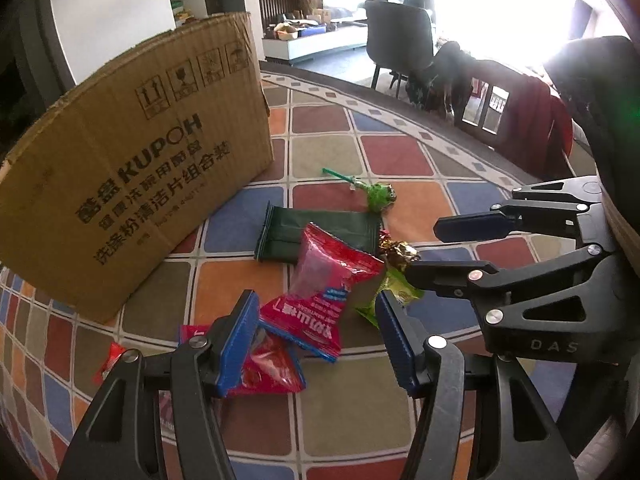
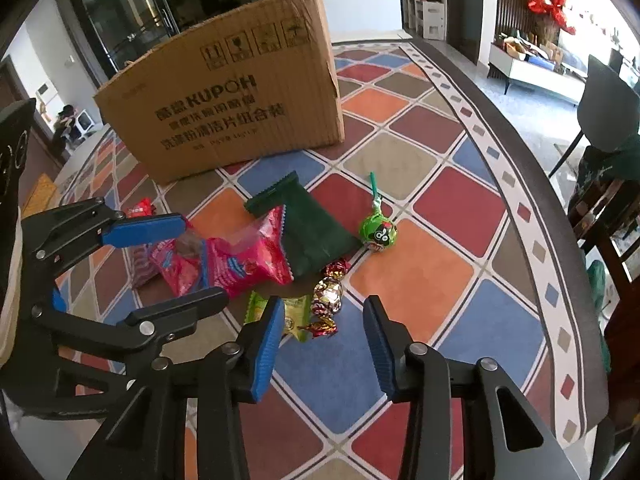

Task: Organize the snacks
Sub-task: 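Move both tools back toward the remaining snacks beside the box, then grasp the pink snack bag with the left tool while the right grasps wrapped candies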

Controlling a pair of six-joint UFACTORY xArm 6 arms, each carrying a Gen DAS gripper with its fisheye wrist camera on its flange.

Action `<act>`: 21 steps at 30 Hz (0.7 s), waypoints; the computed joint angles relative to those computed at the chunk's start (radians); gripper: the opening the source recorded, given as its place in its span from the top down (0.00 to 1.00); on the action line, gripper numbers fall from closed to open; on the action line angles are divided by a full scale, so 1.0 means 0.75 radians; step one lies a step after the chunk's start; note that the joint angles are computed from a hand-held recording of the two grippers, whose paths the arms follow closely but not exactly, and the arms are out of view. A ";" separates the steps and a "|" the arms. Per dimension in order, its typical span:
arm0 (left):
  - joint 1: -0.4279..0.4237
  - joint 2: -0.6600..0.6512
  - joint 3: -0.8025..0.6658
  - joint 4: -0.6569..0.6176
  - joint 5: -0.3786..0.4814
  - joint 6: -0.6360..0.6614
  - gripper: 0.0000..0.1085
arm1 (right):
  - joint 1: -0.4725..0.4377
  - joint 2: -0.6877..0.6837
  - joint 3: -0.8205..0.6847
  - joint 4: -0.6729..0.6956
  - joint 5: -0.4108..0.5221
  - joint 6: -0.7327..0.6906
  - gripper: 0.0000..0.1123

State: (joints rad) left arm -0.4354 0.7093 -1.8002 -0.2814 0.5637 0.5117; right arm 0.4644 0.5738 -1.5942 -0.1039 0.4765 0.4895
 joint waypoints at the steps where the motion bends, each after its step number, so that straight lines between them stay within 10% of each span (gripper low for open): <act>1: 0.000 0.011 -0.015 0.006 0.007 -0.002 0.45 | -0.001 0.008 -0.008 0.007 0.005 -0.001 0.62; 21: 0.006 0.218 -0.306 -0.013 0.174 -0.041 0.52 | -0.023 0.098 -0.095 0.146 0.036 -0.056 0.74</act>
